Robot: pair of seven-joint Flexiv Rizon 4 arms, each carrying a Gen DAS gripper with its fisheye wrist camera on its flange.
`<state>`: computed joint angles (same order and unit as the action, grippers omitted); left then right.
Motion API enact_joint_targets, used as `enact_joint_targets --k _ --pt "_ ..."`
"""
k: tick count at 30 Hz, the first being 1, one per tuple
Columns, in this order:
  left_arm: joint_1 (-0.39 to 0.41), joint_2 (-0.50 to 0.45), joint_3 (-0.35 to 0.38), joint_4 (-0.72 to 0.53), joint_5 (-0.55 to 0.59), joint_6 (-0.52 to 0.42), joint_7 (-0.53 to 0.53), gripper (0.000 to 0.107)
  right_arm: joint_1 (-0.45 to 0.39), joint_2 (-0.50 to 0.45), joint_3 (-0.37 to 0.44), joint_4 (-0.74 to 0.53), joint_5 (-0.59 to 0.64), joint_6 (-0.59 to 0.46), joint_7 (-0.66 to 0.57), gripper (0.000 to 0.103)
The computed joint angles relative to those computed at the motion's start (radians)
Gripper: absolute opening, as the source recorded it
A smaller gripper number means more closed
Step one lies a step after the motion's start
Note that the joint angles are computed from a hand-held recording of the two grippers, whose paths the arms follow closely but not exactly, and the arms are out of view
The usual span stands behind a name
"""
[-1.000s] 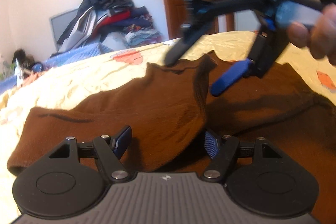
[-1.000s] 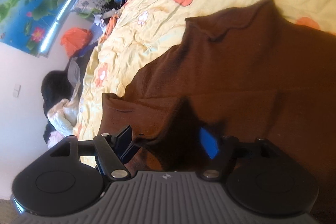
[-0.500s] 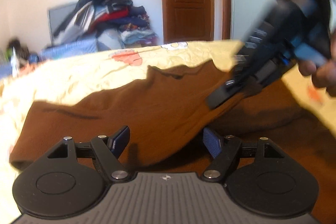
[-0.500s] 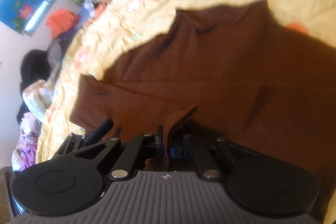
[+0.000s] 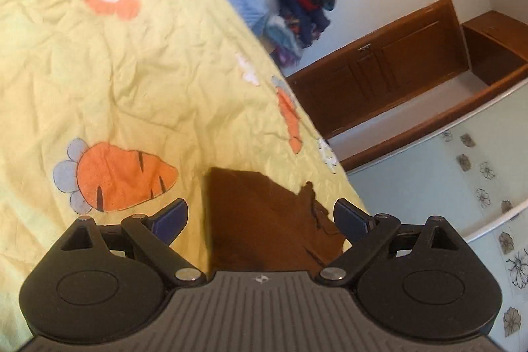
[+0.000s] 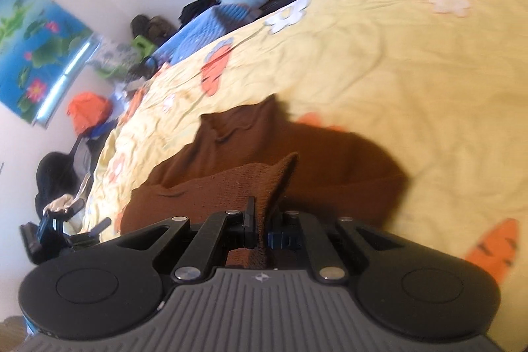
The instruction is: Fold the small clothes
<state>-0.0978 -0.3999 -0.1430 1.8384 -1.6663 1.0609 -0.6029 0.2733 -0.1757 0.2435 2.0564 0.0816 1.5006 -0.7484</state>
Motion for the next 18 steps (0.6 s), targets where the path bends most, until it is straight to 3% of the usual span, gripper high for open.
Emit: enact_joint_targets --k 5,7,8,9,10,11,12,14,16,18 --pt "-0.004 -0.056 -0.006 -0.020 0.250 0.010 -0.152 0.094 0.002 0.022 -0.016 0.061 -0.008 0.007 0.043 0.012" --pt "-0.020 -0.068 -0.019 -0.032 0.318 0.068 -0.155 0.094 0.017 0.015 -0.027 0.067 -0.033 -0.004 0.067 0.012" --pt "-0.026 -0.075 -0.020 -0.041 0.378 0.086 -0.176 0.090 0.013 0.011 -0.017 0.067 -0.024 0.000 0.062 0.012" --pt "-0.034 -0.083 -0.016 -0.053 0.448 0.104 -0.203 0.083 0.010 0.004 -0.009 0.065 -0.015 0.006 0.056 0.012" --pt "-0.048 -0.089 0.004 -0.063 0.548 0.117 -0.250 0.057 0.011 -0.001 -0.006 0.064 -0.014 0.009 0.056 0.012" --pt "-0.071 -0.103 0.041 -0.084 0.672 0.120 -0.318 0.020 0.010 -0.005 -0.004 0.062 -0.012 0.011 0.055 0.012" --pt "-0.098 -0.116 0.085 -0.106 0.790 0.120 -0.386 0.008 0.009 -0.010 -0.001 0.059 -0.009 0.013 0.053 0.012" --pt "-0.128 -0.118 0.116 -0.102 0.897 0.206 -0.425 0.006 0.020 -0.012 -0.015 0.064 -0.029 0.024 0.068 0.012" --pt "-0.094 -0.095 0.060 -0.063 0.893 0.313 -0.370 0.006 0.028 -0.010 -0.030 0.080 -0.050 0.065 0.082 0.012" --pt "-0.072 -0.096 0.049 -0.063 0.931 0.299 -0.385 0.005 0.021 -0.014 -0.026 0.091 -0.051 0.108 0.083 0.012"
